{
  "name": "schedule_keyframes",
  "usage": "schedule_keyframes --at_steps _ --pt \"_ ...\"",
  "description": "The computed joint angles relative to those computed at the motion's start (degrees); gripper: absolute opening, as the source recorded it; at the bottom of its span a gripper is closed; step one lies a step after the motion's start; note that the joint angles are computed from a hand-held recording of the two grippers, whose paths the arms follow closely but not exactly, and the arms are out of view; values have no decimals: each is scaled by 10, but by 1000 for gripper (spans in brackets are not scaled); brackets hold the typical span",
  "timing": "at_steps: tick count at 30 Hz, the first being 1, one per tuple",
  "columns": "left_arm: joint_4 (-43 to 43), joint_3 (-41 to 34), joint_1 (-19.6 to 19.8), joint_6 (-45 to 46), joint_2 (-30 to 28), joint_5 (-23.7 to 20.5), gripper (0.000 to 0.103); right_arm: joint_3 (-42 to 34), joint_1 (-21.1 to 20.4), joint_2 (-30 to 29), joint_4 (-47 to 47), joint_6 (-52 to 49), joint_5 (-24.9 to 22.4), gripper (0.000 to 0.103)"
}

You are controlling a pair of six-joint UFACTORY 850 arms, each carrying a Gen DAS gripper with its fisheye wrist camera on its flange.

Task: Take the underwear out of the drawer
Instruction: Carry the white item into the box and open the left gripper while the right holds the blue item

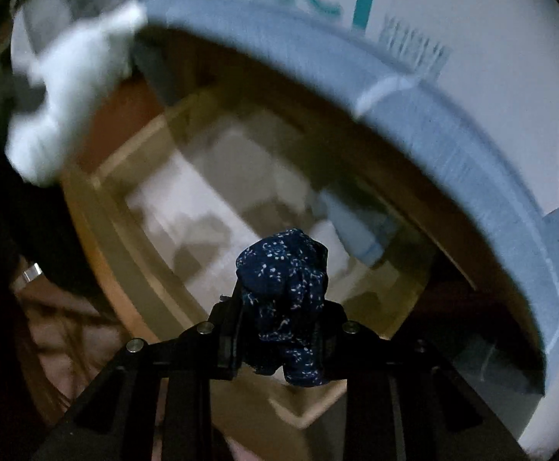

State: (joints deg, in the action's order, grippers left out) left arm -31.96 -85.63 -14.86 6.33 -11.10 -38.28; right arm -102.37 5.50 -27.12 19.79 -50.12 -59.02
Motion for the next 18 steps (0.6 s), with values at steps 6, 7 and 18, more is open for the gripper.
schedule_keyframes --at_steps 6,7,18 --pt "-6 8 4 2 9 6 31 67 -30 42 163 80 42 25" --pt "-9 9 5 6 10 6 31 90 -34 53 187 83 58 25" --pt "50 17 -10 -30 25 27 31 97 -13 36 94 161 90 25"
